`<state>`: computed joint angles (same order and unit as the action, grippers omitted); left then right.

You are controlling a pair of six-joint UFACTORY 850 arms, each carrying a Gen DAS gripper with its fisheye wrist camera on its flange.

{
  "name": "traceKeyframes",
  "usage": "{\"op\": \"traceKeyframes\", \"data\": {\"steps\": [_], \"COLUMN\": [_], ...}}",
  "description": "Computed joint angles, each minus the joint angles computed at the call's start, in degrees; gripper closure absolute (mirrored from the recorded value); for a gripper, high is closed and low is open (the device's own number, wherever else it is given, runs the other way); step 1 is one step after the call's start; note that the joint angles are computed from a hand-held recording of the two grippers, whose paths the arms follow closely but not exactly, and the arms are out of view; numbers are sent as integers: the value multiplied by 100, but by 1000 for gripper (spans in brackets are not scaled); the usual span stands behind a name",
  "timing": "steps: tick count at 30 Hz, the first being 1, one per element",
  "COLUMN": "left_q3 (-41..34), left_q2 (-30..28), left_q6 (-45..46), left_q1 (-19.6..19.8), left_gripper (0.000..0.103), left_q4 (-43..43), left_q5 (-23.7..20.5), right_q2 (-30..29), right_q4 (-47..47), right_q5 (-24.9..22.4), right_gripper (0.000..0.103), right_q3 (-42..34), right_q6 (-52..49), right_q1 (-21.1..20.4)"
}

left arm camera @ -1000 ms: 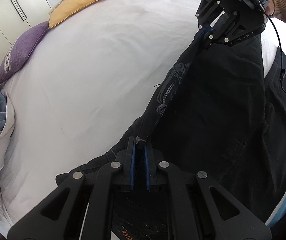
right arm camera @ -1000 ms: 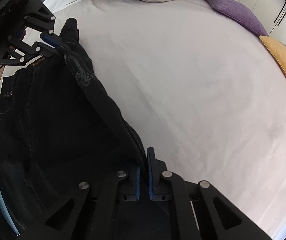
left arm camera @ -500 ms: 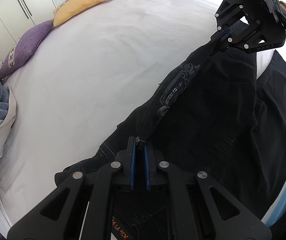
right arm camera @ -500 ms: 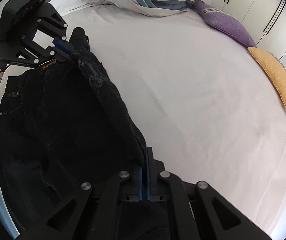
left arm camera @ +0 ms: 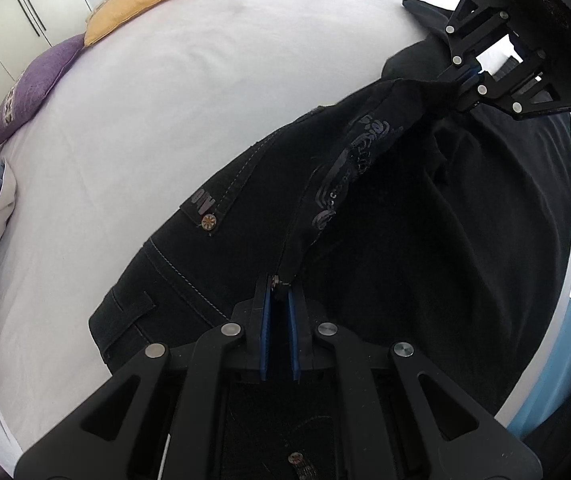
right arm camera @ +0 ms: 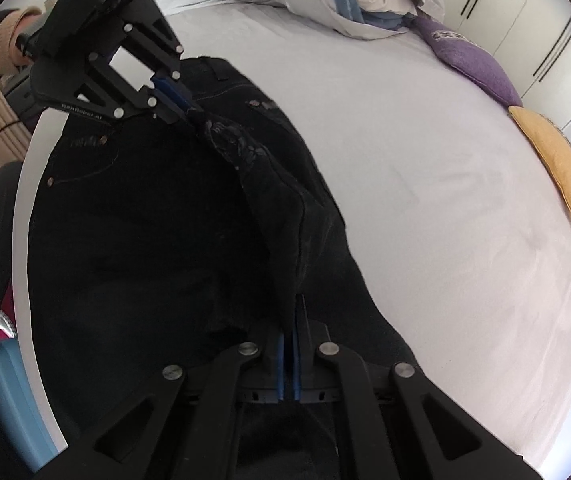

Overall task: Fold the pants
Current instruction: 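Lift the jeans with both tools, stretching them between the waistband and hem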

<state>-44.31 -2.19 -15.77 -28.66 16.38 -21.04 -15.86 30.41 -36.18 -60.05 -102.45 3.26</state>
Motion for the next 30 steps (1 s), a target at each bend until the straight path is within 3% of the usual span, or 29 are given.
{"op": "traceKeyframes", "data": {"steps": [8, 18, 25, 30], "left_q3": [442, 687, 884, 909], "left_q2": [353, 618, 632, 583], "left_q6": [-82, -163, -967, -1063], "left_q1": [-366, -857, -1407, -1660], "left_gripper": [97, 97, 97, 97], "left_q4": [282, 843, 1836, 2025], "left_q5": [-44, -402, -789, -892], "right_q2": [413, 1015, 1467, 1634], "right_q4": [-236, -17, 534, 520], "right_q5": [358, 900, 1468, 1635], "right_gripper": [100, 100, 100, 100], "right_q3": [646, 1488, 2167, 2445], "right_q6": [-335, -1100, -1993, -1986], "right_q1": [10, 95, 229, 330]}}
